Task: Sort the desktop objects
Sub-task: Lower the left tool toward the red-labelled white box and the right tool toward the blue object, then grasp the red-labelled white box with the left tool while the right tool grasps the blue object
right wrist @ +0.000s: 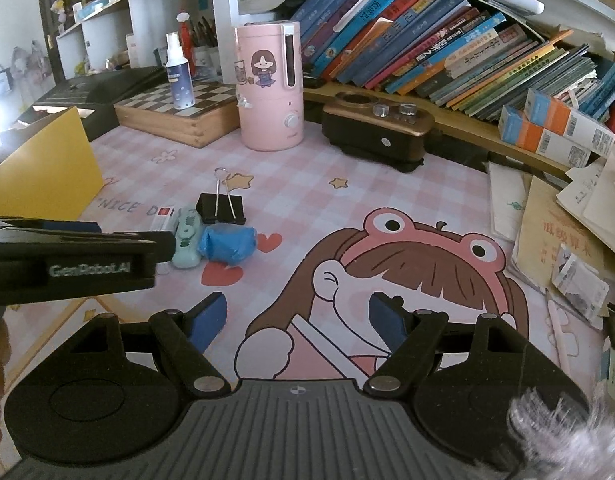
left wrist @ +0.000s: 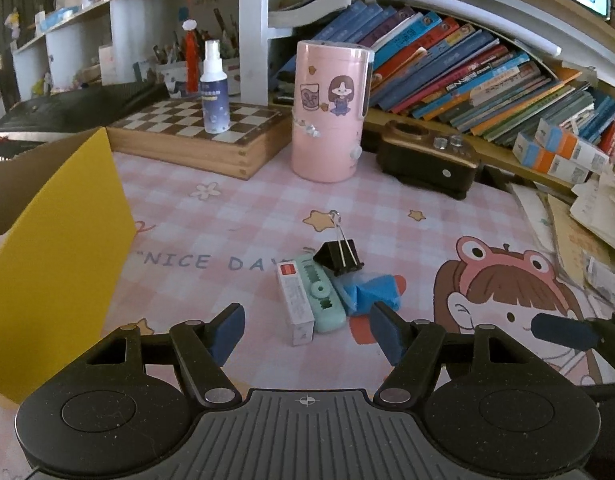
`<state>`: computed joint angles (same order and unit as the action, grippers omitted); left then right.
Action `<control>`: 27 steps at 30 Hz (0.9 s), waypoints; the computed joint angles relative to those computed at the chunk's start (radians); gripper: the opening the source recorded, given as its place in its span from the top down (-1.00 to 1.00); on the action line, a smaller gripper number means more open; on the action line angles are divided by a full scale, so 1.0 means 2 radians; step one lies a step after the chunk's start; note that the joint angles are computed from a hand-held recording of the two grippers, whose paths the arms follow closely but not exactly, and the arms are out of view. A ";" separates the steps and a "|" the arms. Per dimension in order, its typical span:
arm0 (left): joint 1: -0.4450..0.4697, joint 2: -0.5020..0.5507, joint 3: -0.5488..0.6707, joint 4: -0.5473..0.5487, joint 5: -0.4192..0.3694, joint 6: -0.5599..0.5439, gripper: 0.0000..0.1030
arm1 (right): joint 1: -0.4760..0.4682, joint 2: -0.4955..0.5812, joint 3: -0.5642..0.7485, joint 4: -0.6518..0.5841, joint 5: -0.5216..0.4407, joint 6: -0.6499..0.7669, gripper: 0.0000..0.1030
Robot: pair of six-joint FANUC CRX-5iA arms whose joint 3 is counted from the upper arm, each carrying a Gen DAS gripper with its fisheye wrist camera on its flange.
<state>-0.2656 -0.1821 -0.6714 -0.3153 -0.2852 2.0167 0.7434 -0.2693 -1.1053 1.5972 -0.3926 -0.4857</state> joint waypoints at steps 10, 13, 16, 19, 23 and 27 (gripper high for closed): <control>0.004 0.043 0.018 0.013 0.001 -0.007 -0.22 | -0.027 0.013 0.007 0.041 0.018 -0.021 -0.49; 0.007 0.052 0.018 0.022 0.005 -0.018 -0.11 | -0.030 0.017 0.009 0.048 0.020 -0.025 -0.49; 0.018 0.060 0.011 0.057 0.013 -0.055 0.09 | -0.032 0.021 0.011 0.053 0.022 -0.027 -0.49; 0.027 0.058 -0.008 0.098 0.037 -0.098 0.30 | -0.034 0.024 0.012 0.056 0.023 -0.030 -0.49; 0.031 0.052 -0.022 0.132 0.044 -0.144 0.67 | -0.038 0.029 0.014 0.063 0.025 -0.038 -0.49; 0.044 0.029 -0.050 0.185 0.060 -0.200 0.73 | -0.049 0.035 0.016 0.087 0.033 -0.054 -0.48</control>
